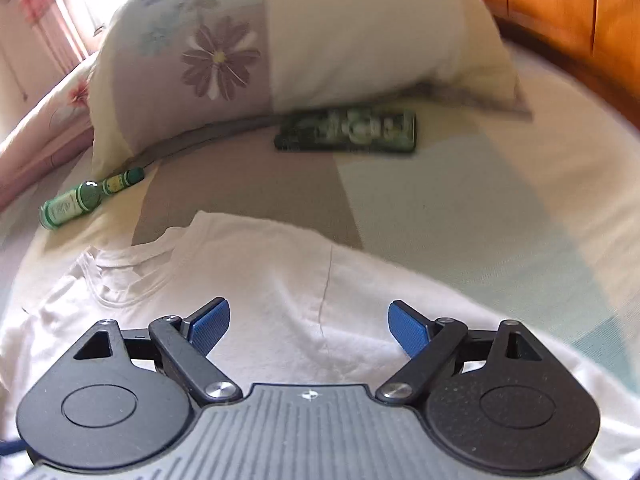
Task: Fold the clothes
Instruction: 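Move the right tool to the shirt sleeve lying on the green blanket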
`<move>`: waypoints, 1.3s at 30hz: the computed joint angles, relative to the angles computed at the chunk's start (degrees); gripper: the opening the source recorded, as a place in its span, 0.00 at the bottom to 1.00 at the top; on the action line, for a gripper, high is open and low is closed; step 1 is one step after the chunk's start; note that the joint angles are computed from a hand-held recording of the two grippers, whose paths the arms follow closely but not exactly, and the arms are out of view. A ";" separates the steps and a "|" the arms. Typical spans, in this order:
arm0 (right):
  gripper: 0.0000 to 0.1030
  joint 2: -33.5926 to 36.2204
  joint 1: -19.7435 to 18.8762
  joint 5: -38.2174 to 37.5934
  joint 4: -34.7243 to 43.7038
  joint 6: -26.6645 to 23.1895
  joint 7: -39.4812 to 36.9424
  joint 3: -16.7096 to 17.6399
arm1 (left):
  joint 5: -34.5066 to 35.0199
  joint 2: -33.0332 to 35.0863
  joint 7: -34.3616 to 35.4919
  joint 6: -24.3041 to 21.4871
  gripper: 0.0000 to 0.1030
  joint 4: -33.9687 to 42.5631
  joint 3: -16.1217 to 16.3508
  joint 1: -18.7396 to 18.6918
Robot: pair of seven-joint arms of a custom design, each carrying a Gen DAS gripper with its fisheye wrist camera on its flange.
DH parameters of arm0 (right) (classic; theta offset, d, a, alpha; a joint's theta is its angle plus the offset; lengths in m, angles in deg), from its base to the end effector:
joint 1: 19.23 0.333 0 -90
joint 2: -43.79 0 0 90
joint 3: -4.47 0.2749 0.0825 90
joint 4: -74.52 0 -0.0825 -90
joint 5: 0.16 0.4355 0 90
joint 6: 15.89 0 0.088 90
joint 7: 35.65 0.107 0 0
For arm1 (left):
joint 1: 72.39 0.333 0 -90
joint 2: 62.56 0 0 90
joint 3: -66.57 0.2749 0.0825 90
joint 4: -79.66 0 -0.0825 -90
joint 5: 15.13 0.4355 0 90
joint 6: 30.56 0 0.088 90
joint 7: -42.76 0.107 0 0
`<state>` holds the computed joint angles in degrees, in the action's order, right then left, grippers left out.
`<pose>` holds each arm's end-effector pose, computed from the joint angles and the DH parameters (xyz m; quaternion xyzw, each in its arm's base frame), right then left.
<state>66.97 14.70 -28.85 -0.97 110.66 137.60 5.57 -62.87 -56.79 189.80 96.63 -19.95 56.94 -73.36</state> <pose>0.6293 0.4183 0.5197 -0.4231 0.8460 -0.1615 0.2816 0.6603 -0.1441 0.5071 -0.3508 0.8426 -0.4079 0.0225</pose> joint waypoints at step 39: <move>1.00 -34.25 3.66 -20.50 -44.67 -14.06 45.97 18.85 | -4.32 -9.23 14.34 4.74 0.99 -12.55 0.75 -6.54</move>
<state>32.72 18.36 -49.35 -45.64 96.60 183.58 24.43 -67.19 -66.02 204.13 101.37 -32.50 57.70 -79.90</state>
